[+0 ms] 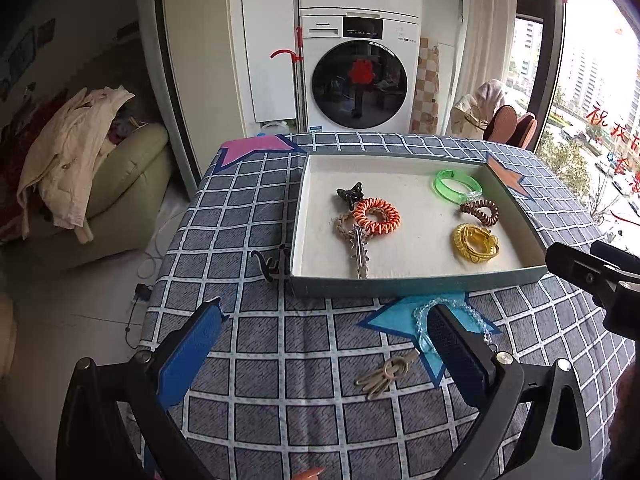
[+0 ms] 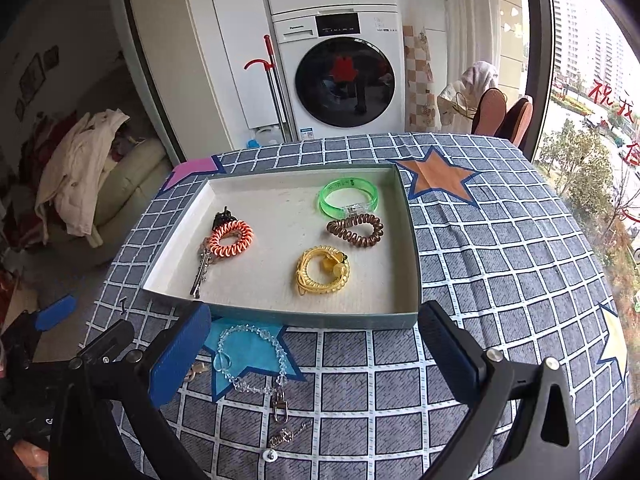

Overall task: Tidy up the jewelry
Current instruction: 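Withdraw both grippers from the tray toward the key bunch and silver charm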

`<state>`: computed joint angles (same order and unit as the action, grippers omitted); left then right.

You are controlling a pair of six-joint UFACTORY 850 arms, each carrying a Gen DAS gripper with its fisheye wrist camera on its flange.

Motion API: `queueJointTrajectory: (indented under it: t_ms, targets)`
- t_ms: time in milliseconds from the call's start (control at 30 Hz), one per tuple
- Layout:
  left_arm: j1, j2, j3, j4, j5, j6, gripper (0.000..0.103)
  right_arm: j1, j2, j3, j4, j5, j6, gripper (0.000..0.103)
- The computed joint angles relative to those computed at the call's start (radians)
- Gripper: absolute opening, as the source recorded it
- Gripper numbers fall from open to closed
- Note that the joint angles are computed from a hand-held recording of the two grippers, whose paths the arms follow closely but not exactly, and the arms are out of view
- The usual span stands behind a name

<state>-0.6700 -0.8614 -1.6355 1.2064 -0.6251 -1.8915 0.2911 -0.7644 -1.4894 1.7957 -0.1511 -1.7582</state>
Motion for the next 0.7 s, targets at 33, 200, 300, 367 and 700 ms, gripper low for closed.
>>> queueJointTrajectory:
  t_ms: [33, 200, 300, 367, 700]
  targets:
    - [-0.004, 0.007, 0.013, 0.007, 0.001, -0.014, 0.103, 0.0, 0.009, 0.014, 0.005, -0.007, -0.005, 0.103]
    - [-0.022, 0.026, 0.057, 0.009, -0.004, -0.035, 0.103, 0.004, 0.049, 0.084, 0.172, -0.022, -0.175, 0.103]
    - [-0.031, 0.034, 0.079, 0.005, -0.011, -0.05, 0.103, 0.003, 0.07, 0.122, 0.221, -0.046, -0.228, 0.103]
    - [-0.036, 0.041, 0.096, 0.01, -0.007, -0.069, 0.103, 0.004, 0.083, 0.147, 0.278, -0.058, -0.289, 0.103]
    - [-0.065, 0.054, 0.151, 0.023, -0.011, -0.105, 0.103, -0.013, 0.127, 0.254, 0.338, -0.154, -0.341, 0.103]
